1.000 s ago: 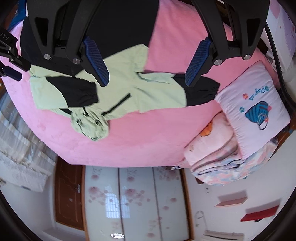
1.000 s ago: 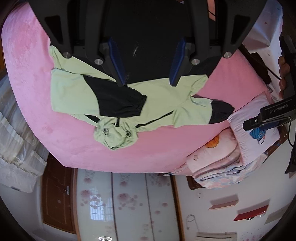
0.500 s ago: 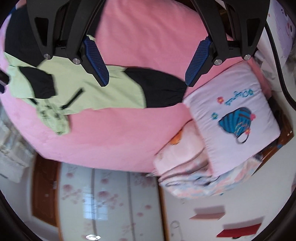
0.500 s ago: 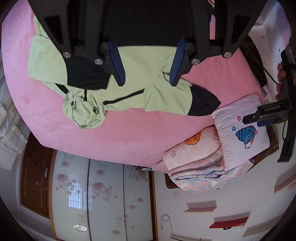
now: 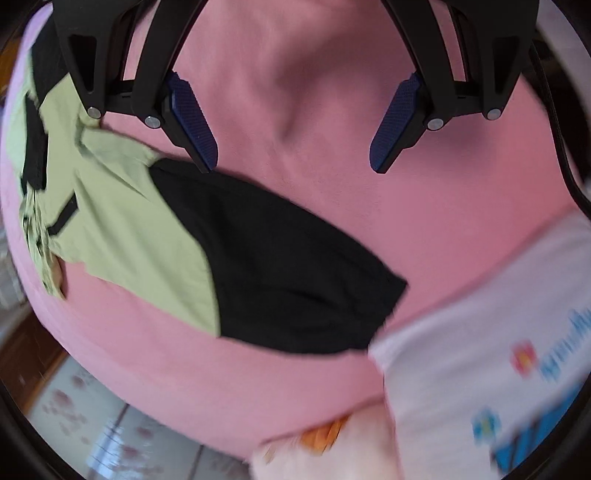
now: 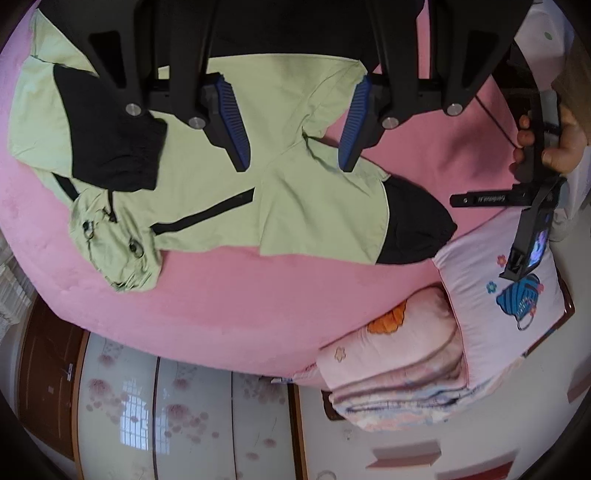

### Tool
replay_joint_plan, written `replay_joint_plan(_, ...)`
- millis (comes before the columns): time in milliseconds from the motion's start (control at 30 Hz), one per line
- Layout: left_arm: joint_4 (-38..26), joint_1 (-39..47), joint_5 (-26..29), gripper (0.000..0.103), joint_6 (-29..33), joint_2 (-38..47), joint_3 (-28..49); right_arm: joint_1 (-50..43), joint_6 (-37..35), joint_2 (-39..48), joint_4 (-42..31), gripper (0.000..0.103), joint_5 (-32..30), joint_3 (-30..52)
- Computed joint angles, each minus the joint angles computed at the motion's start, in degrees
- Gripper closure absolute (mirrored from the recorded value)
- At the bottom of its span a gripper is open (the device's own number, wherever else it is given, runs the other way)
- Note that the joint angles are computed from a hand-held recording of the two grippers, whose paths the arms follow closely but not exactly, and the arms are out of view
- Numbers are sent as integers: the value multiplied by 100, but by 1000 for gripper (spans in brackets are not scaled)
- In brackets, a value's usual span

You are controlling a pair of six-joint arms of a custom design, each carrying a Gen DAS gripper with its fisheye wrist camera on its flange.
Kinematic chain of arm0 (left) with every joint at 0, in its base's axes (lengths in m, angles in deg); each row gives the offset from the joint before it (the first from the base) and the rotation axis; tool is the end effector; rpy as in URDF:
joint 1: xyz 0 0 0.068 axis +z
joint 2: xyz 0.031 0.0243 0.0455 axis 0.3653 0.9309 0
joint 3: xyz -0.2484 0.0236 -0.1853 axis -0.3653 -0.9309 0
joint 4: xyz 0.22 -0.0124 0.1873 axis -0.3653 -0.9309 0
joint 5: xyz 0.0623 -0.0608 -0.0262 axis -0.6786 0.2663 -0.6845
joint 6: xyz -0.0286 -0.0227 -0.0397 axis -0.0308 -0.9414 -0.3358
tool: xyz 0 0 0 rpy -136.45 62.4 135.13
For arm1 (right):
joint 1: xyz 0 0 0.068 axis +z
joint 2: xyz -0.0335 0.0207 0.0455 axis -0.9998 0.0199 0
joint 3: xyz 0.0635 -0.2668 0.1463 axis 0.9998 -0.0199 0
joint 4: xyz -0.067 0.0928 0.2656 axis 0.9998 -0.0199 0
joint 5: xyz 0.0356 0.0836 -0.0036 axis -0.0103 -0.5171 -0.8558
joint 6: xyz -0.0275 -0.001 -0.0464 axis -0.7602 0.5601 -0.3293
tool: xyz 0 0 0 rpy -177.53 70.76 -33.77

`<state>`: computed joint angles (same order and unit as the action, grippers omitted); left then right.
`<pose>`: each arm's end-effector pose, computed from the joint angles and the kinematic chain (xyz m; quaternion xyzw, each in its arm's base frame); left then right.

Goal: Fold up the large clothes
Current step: 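Move the left gripper to the other black sleeve cuff and grasp it, then fold the grasped sleeve across the jacket front with the left gripper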

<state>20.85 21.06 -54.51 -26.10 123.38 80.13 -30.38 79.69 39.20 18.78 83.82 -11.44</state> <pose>0.3168 -0.0069 0.3066 -0.0057 0.9812 -0.0737 0.1782 0.1302 0.1749 0.4000 0.0293 0.9334 0.0302 0.3563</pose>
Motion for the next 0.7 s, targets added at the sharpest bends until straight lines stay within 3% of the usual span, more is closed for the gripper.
replay_joint_plan(200, 831, 277, 685, 19, -639, 1011, -70, -607, -412, 29, 730, 53, -544, -678)
replay_joint_plan(367, 1526, 48, 444, 20, -1133, 1258, -105, -974, -541, -42, 1093, 53, -850, -1068)
replay_joint_plan(433, 1813, -105, 167, 47, -1313, 1223, -164, -1076, -571, -77, 1145, 53, -913, -1159)
replay_joint_plan(467, 1915, -190, -22, 82, -1402, 1208, -167, -1113, -575, -104, 1160, 53, -939, -1214)
replay_joint_plan(500, 1993, -199, 36, 99, -1481, 1197, -173, -1130, -560, -139, 1155, 53, -955, -1260)
replay_joint_plan(533, 2104, -217, 166, 99, -1634, 1132, -221, -1151, -548, -183, 1155, 53, -982, -1304)
replay_joint_plan(700, 2328, -981, -527, 100, -1715, 325, -349, -1032, -395, -546, 868, 53, -805, -1404)
